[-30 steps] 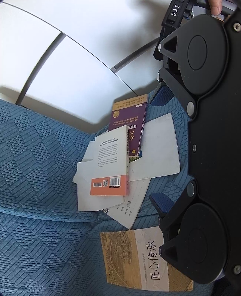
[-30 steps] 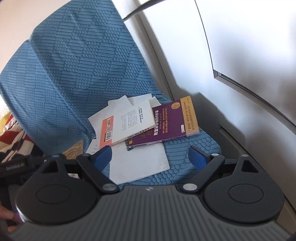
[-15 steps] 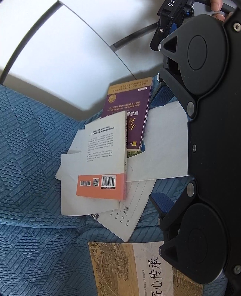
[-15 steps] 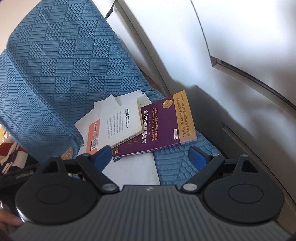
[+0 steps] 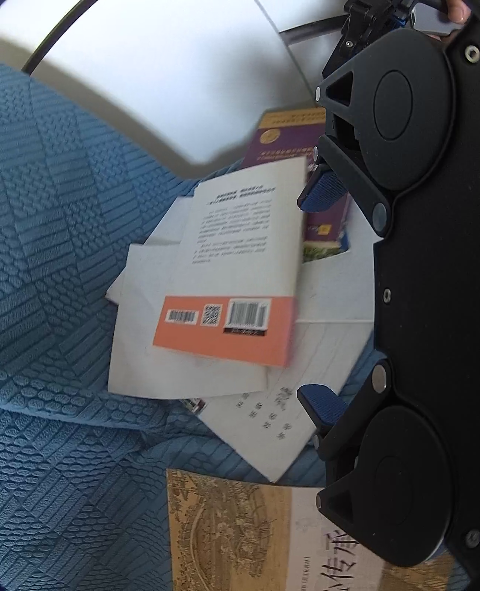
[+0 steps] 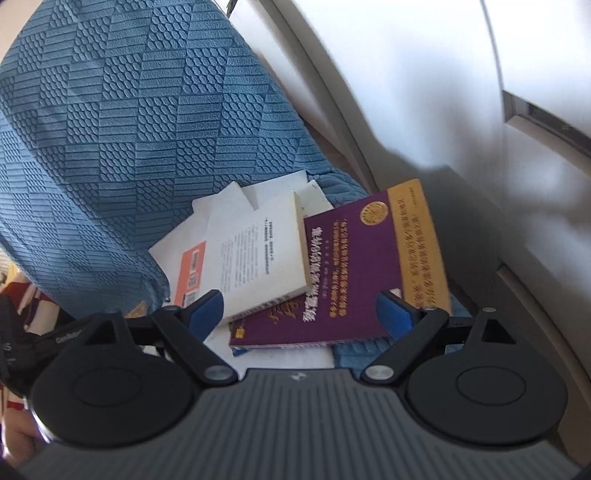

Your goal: Organize objects

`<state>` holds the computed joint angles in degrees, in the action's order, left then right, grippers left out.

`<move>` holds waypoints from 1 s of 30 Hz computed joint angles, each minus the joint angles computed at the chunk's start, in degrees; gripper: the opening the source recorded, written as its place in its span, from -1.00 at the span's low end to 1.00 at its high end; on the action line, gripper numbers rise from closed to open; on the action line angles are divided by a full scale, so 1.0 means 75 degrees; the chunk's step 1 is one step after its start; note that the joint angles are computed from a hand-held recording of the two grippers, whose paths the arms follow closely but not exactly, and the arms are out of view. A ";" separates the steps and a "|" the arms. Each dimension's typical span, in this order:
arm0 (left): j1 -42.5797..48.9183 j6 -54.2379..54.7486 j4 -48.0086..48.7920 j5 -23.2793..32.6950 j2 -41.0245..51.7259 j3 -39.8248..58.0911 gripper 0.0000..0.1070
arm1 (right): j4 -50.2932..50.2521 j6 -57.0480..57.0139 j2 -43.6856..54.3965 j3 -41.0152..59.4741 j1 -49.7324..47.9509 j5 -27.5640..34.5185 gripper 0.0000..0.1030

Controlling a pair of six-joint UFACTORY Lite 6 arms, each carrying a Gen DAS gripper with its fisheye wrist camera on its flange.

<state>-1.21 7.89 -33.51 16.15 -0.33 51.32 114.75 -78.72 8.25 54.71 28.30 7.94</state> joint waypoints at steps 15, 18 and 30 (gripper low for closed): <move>0.0865 0.5062 -0.4898 0.0166 0.2322 0.1249 0.59 | -0.2980 0.1758 0.3443 0.3580 -0.0219 0.1005 0.61; 0.0914 0.5696 -0.5650 0.0171 0.2511 0.1248 0.53 | -0.4259 0.2711 0.3924 0.4186 -0.0173 0.0904 0.45; 0.1017 0.5799 -0.5733 0.0033 0.2185 0.0931 -0.17 | -0.4853 0.3209 0.4452 0.4654 -0.0145 0.0690 -0.16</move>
